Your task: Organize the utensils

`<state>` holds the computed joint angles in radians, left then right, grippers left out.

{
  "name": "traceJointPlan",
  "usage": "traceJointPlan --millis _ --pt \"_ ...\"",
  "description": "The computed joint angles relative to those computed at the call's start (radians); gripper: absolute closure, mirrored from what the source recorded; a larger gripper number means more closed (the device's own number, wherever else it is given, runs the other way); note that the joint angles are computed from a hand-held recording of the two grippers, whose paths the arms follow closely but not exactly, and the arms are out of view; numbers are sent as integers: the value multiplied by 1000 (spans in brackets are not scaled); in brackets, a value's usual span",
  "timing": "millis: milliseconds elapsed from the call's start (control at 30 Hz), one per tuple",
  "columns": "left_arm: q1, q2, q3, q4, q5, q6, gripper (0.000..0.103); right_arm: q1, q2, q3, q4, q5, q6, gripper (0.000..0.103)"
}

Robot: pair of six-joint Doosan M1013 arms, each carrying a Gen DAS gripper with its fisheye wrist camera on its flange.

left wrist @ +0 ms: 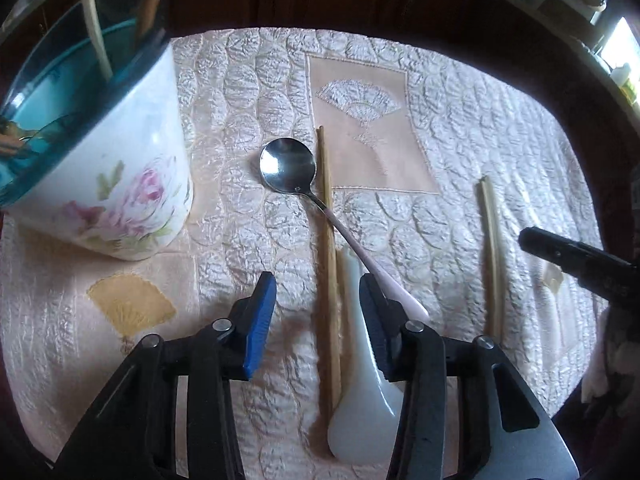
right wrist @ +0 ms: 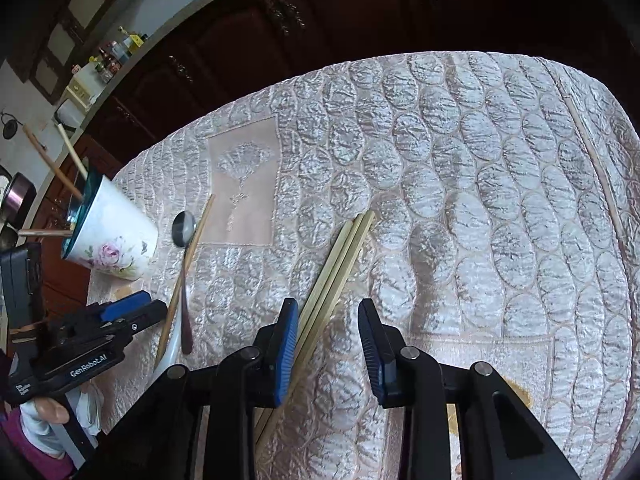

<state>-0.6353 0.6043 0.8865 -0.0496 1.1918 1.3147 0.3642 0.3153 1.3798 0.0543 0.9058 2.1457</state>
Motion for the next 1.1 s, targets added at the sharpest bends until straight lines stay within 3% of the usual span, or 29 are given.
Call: traceJointPlan --millis 200,367,500,767,1100 --pt "-2 50 -57 27 46 -15 70 -10 42 -38 -11 39 1 86" --pt "-3 71 -93 16 70 8 90 -18 69 -53 34 27 -21 91" --pt "5 83 -114 -19 84 5 96 -16 82 -68 36 25 -18 93" --pt "27 2 -3 -78 80 60 97 -22 8 16 93 -22 -38 98" --pt "37 -125 188 -146 76 124 97 -9 -77 108 100 -21 -26 98"
